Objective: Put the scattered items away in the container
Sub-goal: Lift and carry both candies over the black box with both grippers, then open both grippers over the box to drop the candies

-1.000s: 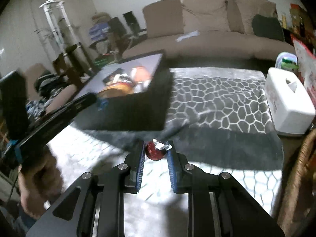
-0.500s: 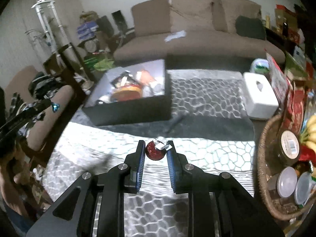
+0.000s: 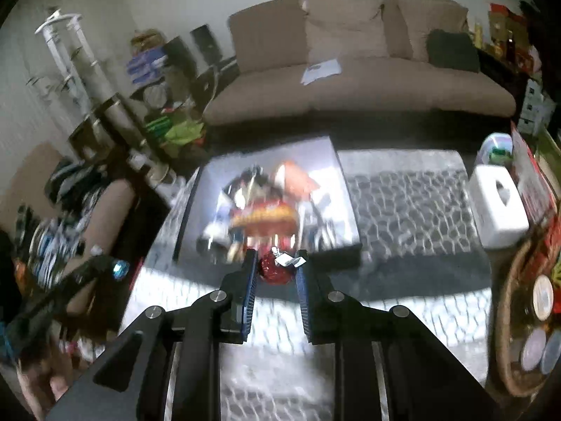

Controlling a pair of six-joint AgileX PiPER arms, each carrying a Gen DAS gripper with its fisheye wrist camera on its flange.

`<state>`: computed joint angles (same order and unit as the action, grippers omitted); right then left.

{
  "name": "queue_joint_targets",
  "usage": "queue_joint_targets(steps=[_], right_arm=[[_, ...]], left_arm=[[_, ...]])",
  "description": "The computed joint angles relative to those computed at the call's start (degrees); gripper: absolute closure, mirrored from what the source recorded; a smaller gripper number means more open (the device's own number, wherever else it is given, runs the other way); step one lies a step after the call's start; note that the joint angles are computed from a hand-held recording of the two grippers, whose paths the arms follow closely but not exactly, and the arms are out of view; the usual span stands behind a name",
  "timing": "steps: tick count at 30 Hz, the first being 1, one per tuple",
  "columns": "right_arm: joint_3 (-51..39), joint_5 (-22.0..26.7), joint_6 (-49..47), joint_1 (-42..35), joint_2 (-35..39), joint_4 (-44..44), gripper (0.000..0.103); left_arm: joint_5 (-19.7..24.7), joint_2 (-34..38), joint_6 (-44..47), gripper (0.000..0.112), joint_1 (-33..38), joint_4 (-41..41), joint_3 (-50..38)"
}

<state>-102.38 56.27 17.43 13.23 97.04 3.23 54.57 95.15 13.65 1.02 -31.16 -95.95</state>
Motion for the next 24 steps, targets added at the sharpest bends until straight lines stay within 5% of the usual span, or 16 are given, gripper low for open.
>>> queue_joint_targets(steps=[3,7,10,16,24], right_arm=[[-11.3,0.9,2.3,0.6,7.9,-3.3,0.082],[-16.4,-2.9,0.7,0.5,15.5,-3.7,0.082],[-27.6,3.2,-0.2,1.4,25.5,-7.0,0.082],[-34.6,3.3,-1.7,0.2,35.2,-6.7,0.082],[-43.3,7.0,-5.4,0.0,40.8,-6.1,0.082]], left_arm=[[-2.0,5.0,-5.4,0.109,-3.8,9.1,-9.8],[-5.7,11.6,-3.6,0.109,-5.3,10.9,-15.5],[-5.0,20.0,-9.0,0.109,-7.1,16.0,-22.3],[-0.5,34.8,-12.7,0.109,-9.0,22.6,-35.6],[-0.2,36.6,-14.5,0.109,-8.4,24.7,-37.3]])
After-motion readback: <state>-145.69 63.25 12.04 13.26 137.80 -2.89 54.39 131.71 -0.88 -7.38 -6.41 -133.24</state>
